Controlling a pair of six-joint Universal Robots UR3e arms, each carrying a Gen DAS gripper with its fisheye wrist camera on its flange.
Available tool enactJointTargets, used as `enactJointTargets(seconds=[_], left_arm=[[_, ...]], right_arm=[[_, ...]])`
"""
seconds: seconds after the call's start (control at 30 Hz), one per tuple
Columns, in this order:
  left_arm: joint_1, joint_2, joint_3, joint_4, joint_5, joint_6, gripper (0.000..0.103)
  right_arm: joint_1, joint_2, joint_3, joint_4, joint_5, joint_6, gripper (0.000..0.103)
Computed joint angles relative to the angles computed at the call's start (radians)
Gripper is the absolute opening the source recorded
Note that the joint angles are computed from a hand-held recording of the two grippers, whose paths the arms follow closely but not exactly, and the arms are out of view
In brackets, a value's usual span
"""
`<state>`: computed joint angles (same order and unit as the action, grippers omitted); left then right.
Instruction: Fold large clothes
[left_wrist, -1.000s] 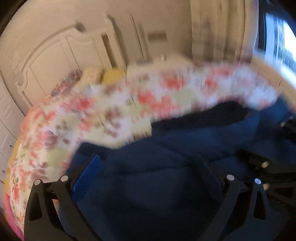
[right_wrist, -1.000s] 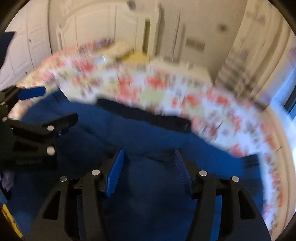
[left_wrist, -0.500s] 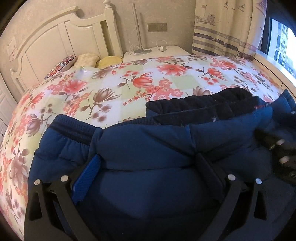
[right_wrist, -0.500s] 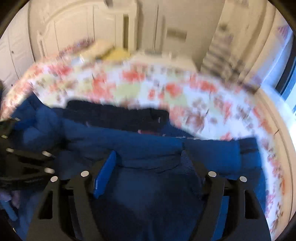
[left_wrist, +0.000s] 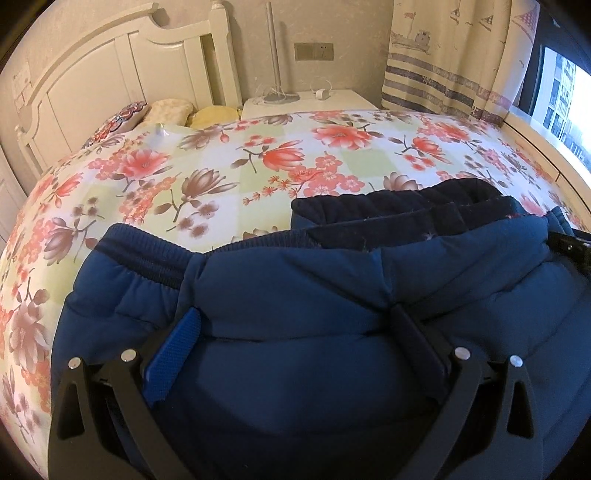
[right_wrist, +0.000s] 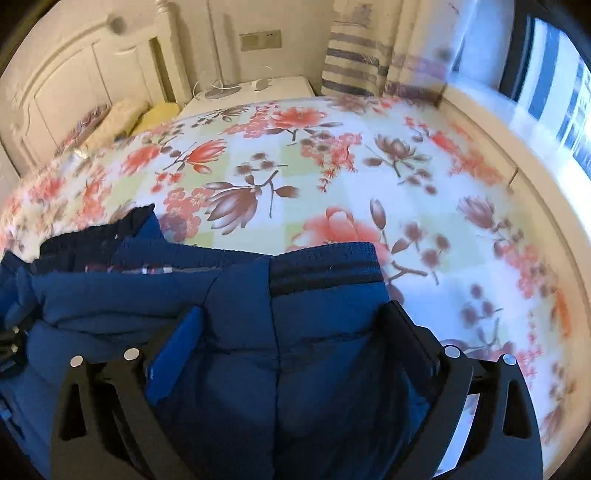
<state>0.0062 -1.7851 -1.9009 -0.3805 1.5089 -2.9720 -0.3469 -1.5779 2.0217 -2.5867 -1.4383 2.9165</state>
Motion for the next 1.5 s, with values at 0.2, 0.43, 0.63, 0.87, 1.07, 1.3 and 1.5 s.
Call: enactJointTargets(seconds=[0.2, 0.43, 0.63, 0.87, 1.07, 1.3, 1.5], left_arm=[[-0.091, 0.089, 0.065, -0.080, 0.018, -0.082, 0.100], [-0.264, -0.159, 0.290, -0.172, 0.175, -0.064, 0.101], [-0.131, -0.056, 0.202, -0.108, 0.128, 0.013, 0.101], [0.217, -0.057, 0.175, -0.218, -0.172, -0.044, 0.101], [0.171, -0.062, 0.143, -0.131, -0.106, -0.059, 0.101], [0.188, -0.059, 0.112, -0.094, -0.116, -0.044, 0.101], [0.187, -0.055, 0.110, -0.093, -0.113, -0.043, 0.101]], right_arm=[[0.040, 0.022, 0.027, -0.082, -0.064, 0.007, 0.095], [0.029, 0.017, 0.028, -0.075, -0.049, 0.008, 0.095], [0.028, 0.019, 0.028, -0.078, -0.046, 0.009, 0.096], [0.023, 0.020, 0.028, -0.072, -0.038, 0.010, 0.098], [0.014, 0.021, 0.026, -0.064, -0.016, 0.014, 0.099], [0.086, -0.162, 0.098, -0.115, -0.106, 0.048, 0.098], [0.370, -0.251, 0.066, 0.020, -0.073, -0.038, 0.099]])
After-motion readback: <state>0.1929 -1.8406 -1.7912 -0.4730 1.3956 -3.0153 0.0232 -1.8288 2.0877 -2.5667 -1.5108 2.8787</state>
